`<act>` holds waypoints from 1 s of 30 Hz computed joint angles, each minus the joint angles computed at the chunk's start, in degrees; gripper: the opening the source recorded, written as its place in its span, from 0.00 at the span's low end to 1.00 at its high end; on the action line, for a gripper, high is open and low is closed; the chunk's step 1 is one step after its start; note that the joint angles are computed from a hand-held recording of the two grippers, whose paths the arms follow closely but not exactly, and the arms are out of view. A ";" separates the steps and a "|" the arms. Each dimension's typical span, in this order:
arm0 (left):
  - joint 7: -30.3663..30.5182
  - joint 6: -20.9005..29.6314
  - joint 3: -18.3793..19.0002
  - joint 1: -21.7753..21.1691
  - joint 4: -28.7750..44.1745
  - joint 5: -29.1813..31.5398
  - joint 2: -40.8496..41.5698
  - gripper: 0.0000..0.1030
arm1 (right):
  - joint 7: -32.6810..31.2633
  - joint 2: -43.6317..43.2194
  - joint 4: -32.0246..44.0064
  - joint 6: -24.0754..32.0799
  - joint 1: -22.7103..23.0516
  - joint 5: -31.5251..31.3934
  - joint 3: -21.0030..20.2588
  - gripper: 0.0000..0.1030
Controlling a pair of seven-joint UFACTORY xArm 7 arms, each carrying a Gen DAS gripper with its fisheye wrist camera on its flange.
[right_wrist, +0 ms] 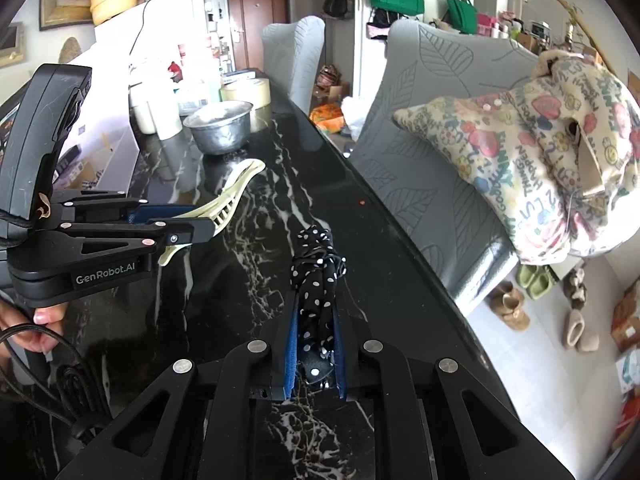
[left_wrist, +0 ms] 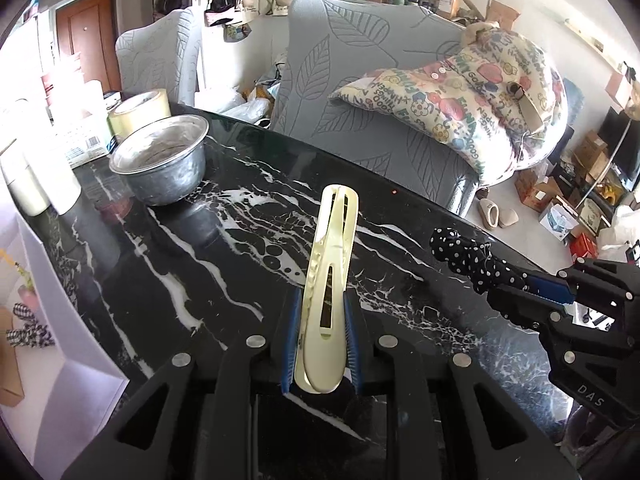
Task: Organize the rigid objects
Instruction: 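Carry the cream clip with the left gripper while the right gripper carries the scrunchie toward the white box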
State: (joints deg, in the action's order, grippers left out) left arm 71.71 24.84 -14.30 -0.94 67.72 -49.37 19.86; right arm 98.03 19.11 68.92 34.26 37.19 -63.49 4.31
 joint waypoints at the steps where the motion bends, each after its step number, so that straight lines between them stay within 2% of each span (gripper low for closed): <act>1: -0.46 -0.35 0.16 -0.12 -0.37 0.14 -0.46 0.20 | 0.17 -0.18 -0.06 -0.12 0.04 -0.16 -0.03 0.14; 10: -2.92 -1.84 1.71 -0.32 -3.54 -1.04 -4.73 0.20 | -0.49 -0.95 0.12 -2.22 -0.32 -1.83 0.22 0.14; 17: -7.46 -3.05 4.03 -0.89 -6.20 1.91 -7.16 0.20 | -2.49 -0.03 2.11 -3.57 0.25 -3.80 0.25 0.14; 30: -6.04 -4.97 6.33 -0.67 -11.66 -1.57 -12.65 0.20 | -5.27 1.91 5.02 -6.49 2.40 -5.06 -0.59 0.14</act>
State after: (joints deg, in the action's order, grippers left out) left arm 65.67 19.86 -7.97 -1.61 56.06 -50.93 7.21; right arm 92.76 21.02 73.94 27.76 39.59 -68.55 3.72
